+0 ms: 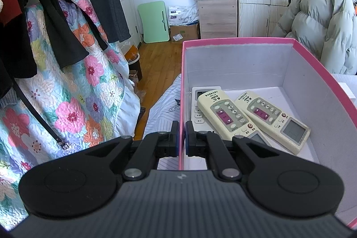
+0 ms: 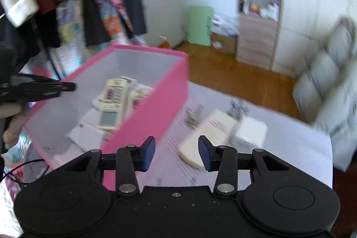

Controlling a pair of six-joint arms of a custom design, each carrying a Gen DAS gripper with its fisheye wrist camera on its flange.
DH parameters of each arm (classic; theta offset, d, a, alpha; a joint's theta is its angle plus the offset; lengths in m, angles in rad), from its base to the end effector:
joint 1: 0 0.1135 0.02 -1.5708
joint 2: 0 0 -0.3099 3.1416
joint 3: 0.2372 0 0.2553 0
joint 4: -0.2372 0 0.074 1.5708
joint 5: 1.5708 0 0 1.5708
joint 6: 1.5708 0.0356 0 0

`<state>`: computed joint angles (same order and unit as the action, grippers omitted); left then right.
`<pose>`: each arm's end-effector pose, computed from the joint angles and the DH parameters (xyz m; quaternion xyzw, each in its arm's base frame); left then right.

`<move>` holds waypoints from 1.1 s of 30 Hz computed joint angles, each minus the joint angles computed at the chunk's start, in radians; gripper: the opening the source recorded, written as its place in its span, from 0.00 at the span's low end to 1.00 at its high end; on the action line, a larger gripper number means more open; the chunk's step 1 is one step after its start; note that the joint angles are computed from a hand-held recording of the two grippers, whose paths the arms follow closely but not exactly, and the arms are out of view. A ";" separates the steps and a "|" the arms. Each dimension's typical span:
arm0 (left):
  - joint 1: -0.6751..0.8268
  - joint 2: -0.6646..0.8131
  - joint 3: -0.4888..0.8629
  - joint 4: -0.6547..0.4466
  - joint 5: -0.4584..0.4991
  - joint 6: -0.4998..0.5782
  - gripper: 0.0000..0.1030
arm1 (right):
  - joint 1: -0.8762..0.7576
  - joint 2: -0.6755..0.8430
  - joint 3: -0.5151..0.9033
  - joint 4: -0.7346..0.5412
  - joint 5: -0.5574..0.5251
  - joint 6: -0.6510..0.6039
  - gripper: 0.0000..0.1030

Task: Organize rigid objects
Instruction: 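Grasp the cream labelled remote on the bed with the right gripper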

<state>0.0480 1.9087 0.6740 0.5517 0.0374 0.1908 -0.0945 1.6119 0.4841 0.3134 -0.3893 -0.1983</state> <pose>0.3459 0.0153 0.1222 0.0724 0.9001 0.0344 0.4283 0.2668 -0.0117 0.1469 -0.1186 0.9068 0.1250 0.3846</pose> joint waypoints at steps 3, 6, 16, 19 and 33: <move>0.000 -0.001 -0.001 0.000 -0.001 0.000 0.04 | -0.040 0.079 0.013 0.017 -0.022 0.027 0.48; -0.001 -0.001 -0.002 0.001 -0.002 0.001 0.04 | -0.036 0.157 0.025 0.061 -0.012 0.067 0.51; -0.002 -0.005 -0.012 0.019 -0.001 -0.002 0.04 | 0.001 0.391 0.237 0.090 0.066 0.321 0.66; 0.000 -0.004 -0.012 0.023 0.002 -0.004 0.04 | 0.030 0.442 0.289 0.069 0.111 0.339 0.66; 0.003 0.000 -0.009 0.026 0.005 0.001 0.04 | 0.124 0.499 0.289 0.142 0.259 0.267 0.64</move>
